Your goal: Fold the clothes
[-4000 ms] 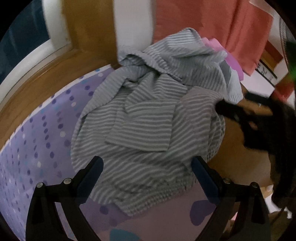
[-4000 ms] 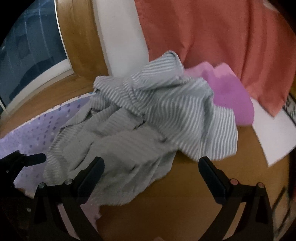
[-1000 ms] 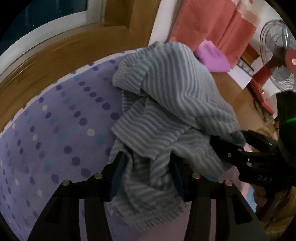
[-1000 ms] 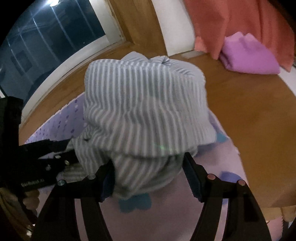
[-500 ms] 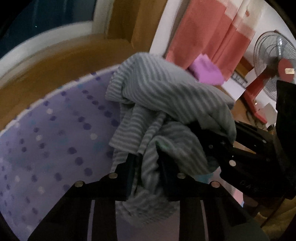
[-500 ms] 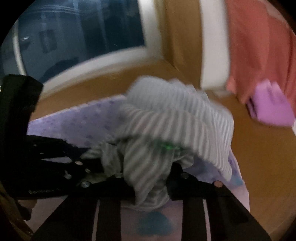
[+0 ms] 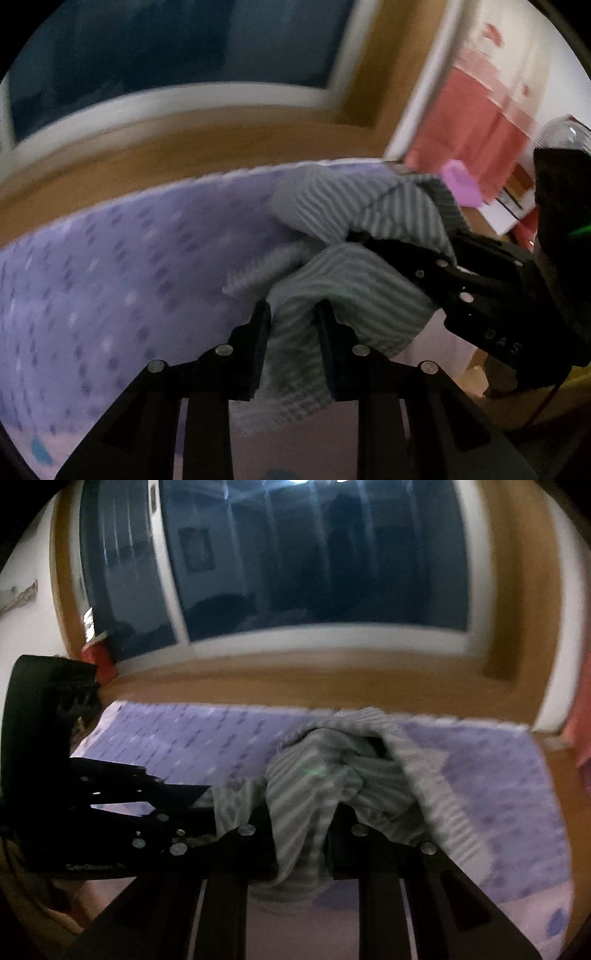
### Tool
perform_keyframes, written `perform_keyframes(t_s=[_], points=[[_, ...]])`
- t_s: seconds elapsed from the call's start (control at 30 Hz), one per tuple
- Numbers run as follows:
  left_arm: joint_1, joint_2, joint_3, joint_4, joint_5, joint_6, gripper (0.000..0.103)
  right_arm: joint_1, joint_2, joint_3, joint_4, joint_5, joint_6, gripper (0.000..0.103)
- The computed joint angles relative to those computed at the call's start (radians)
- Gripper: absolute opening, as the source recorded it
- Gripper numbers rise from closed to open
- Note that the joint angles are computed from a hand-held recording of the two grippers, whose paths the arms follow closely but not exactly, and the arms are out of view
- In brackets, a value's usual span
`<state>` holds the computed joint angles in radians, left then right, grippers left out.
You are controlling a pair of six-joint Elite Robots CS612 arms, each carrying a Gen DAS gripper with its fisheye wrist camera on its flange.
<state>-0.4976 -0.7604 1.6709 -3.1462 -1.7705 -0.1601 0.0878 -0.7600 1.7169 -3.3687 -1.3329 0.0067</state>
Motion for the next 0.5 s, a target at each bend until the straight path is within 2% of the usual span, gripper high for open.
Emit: perform_keyframes(t_s=[0.07, 0.1, 0.17, 0.2, 0.27, 0.4, 0.5], points=[[0.02, -0.004, 0.025, -0.006, -0.016, -0.036, 0.025, 0.019, 0.013, -0.025, 0.099, -0.009, 0.003, 0.02], [0.026, -0.005, 0.033, -0.007, -0.017, -0.042, 0.025, 0.026, 0.019, -0.029, 0.128, -0.02, 0.009, 0.021], [0.033, -0.008, 0.047, -0.006, -0.014, -0.045, 0.025, 0.039, 0.025, -0.034, 0.159, -0.039, 0.017, 0.029], [0.034, -0.01, 0.051, -0.005, -0.015, -0.041, 0.027, 0.044, 0.027, -0.032, 0.156, -0.049, 0.022, 0.03], [0.035, -0.011, 0.055, -0.003, -0.022, -0.032, 0.028, 0.046, 0.028, -0.025, 0.148, -0.054, 0.02, 0.042], [0.033, -0.002, 0.025, 0.013, -0.046, 0.006, 0.036, 0.054, 0.014, 0.0, 0.152, -0.088, -0.021, 0.044], [0.032, 0.01, -0.016, 0.035, -0.079, 0.052, 0.038, 0.042, -0.02, 0.054, 0.131, -0.096, -0.018, 0.045]])
